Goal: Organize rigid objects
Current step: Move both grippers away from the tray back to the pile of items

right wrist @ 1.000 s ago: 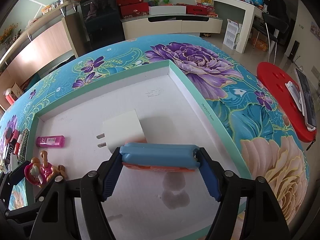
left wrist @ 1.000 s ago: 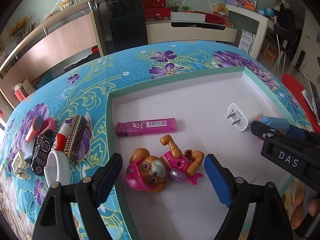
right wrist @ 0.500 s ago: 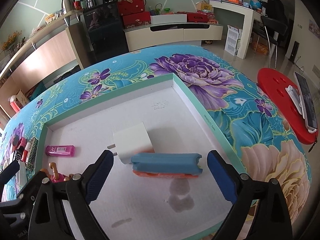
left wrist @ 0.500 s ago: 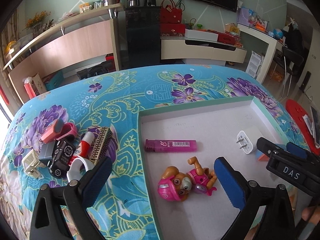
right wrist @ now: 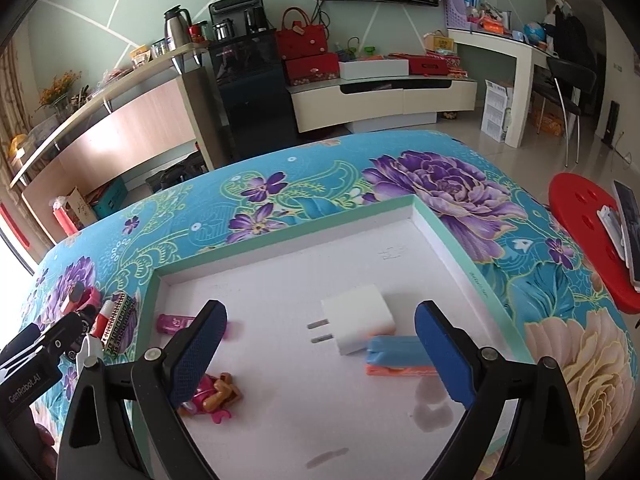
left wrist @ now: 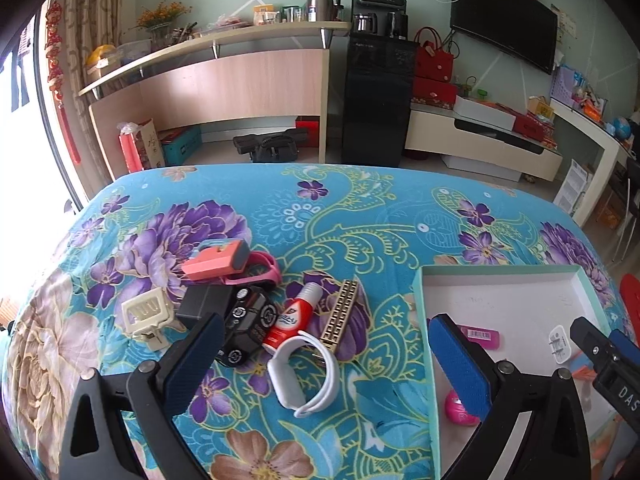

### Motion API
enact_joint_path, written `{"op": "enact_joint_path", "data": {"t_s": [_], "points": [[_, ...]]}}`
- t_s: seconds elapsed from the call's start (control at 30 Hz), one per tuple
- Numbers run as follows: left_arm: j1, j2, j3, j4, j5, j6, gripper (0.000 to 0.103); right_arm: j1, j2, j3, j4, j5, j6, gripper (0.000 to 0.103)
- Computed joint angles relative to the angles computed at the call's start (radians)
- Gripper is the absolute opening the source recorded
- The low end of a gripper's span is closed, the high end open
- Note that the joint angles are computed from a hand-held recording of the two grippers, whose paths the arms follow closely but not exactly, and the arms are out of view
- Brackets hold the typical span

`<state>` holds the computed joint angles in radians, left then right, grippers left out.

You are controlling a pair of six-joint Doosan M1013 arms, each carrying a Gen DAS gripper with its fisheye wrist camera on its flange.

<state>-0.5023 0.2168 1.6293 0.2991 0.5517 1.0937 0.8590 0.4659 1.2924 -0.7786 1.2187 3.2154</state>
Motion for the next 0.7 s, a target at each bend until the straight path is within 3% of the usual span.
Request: {"op": "enact_joint_path", "data": {"t_s": [0.43, 0.7], "points": [[0.057, 0.016, -0.049, 0.177, 0.158, -0.210, 0.103, -0.009, 0.106, -0.155, 0.075, -0.102, -0.173, 0.095], [0.100, 0.025, -0.064, 0.228, 0.192, -0.299, 0.103, -0.005, 0.163, -0.239, 0.111, -0.142, -0.243, 0.095]]}}
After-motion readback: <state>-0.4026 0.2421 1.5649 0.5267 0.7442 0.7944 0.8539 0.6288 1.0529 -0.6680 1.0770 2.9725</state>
